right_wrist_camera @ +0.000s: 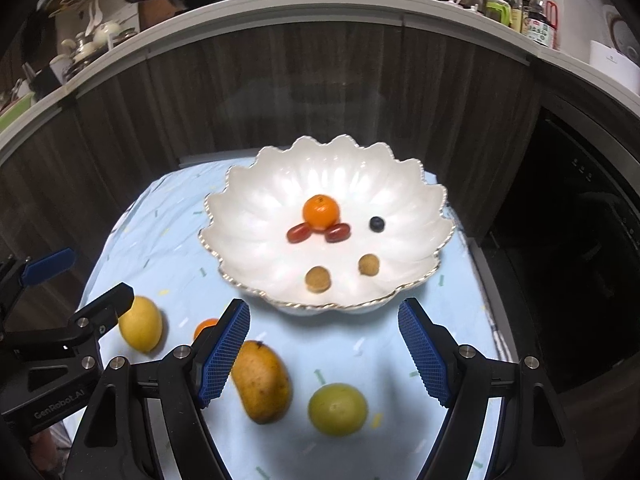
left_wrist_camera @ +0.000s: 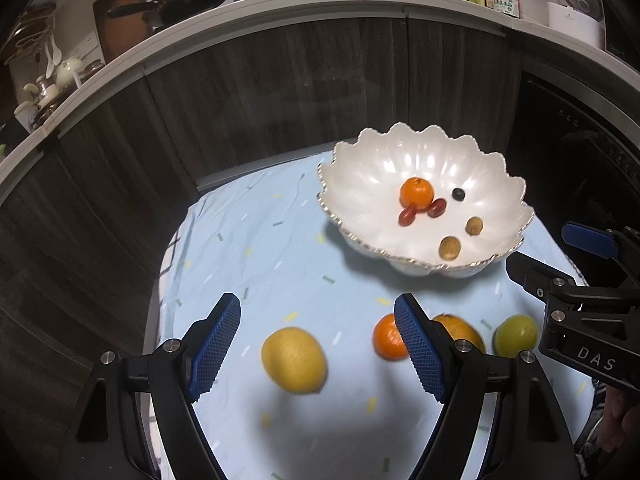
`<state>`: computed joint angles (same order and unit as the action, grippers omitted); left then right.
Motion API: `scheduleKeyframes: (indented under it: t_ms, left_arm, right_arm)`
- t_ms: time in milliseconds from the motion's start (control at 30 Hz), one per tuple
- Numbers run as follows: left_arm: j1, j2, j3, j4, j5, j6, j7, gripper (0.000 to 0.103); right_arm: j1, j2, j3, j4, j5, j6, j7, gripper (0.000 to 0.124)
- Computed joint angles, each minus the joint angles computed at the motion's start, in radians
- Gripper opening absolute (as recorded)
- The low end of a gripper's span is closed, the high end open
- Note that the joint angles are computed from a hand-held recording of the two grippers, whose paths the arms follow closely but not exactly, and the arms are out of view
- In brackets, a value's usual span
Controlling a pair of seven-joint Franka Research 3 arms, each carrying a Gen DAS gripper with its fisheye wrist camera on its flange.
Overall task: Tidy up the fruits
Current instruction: 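Withdraw both open grippers from the bowl toward the grapefruit and mango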
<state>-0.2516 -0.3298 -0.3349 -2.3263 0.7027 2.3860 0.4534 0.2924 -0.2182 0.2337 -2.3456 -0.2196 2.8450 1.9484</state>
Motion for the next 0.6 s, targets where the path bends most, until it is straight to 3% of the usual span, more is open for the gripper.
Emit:
scheduleKeyframes:
  t_ms: [600]
  left_arm:
    - [0.004, -0.052, 0.021, -0.125, -0.080, 0.029, 0.002, 0.079]
  right_arm:
    - [0.070, 0.053, -0.003, 0.008, 0.019, -0.059, -0.040, 0.077]
